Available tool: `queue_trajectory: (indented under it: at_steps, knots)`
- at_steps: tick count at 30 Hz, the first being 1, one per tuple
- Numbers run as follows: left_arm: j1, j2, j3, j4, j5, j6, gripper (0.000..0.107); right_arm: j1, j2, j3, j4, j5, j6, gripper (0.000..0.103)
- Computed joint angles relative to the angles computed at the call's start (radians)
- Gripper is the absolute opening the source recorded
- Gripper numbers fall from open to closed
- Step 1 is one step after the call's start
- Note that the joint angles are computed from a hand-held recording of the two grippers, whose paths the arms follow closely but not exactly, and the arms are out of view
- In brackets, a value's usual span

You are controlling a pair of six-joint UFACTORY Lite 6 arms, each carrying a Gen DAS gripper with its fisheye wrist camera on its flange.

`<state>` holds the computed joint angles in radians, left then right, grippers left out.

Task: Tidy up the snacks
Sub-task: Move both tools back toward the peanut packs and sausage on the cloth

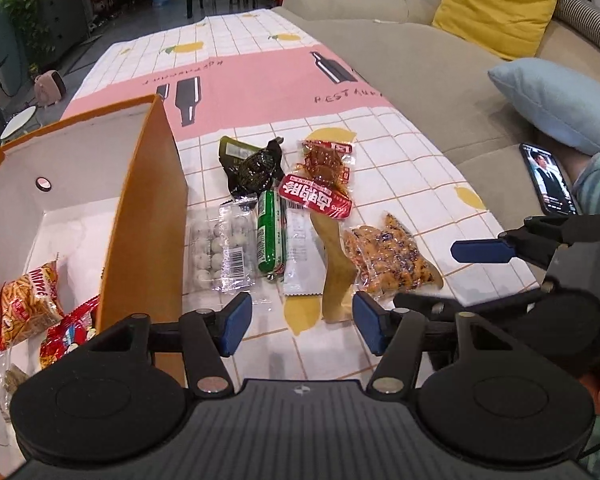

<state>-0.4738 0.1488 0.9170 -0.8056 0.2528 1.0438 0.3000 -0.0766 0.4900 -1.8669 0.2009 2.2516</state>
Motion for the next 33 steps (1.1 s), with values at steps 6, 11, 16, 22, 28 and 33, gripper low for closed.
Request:
queue_trajectory:
  at_steps: [6, 11, 16, 22, 28, 33]
  knots:
    - [-0.009, 0.103, 0.06, -0.167, 0.037, 0.16, 0.047, 0.021, 0.078, 0.033, 0.072, 0.016, -0.113, 0.065]
    - [-0.01, 0.187, 0.118, -0.308, 0.06, 0.274, 0.046, -0.002, 0.115, 0.047, 0.027, 0.007, -0.085, 0.057]
    - [0.001, 0.279, 0.202, -0.376, 0.11, 0.297, 0.046, -0.042, 0.133, 0.054, -0.065, -0.023, -0.004, 0.042]
    - [-0.027, 0.337, 0.263, -0.345, 0.107, 0.241, 0.044, -0.046, 0.161, 0.065, -0.175, -0.013, 0.081, 0.039]
    - [-0.031, 0.294, 0.216, -0.422, 0.051, 0.298, 0.01, -0.053, 0.162, 0.065, -0.207, -0.013, 0.119, 0.039]
    - [-0.035, 0.194, 0.152, -0.449, 0.06, 0.328, 0.003, -0.078, 0.145, 0.064, -0.346, -0.048, 0.279, 0.04]
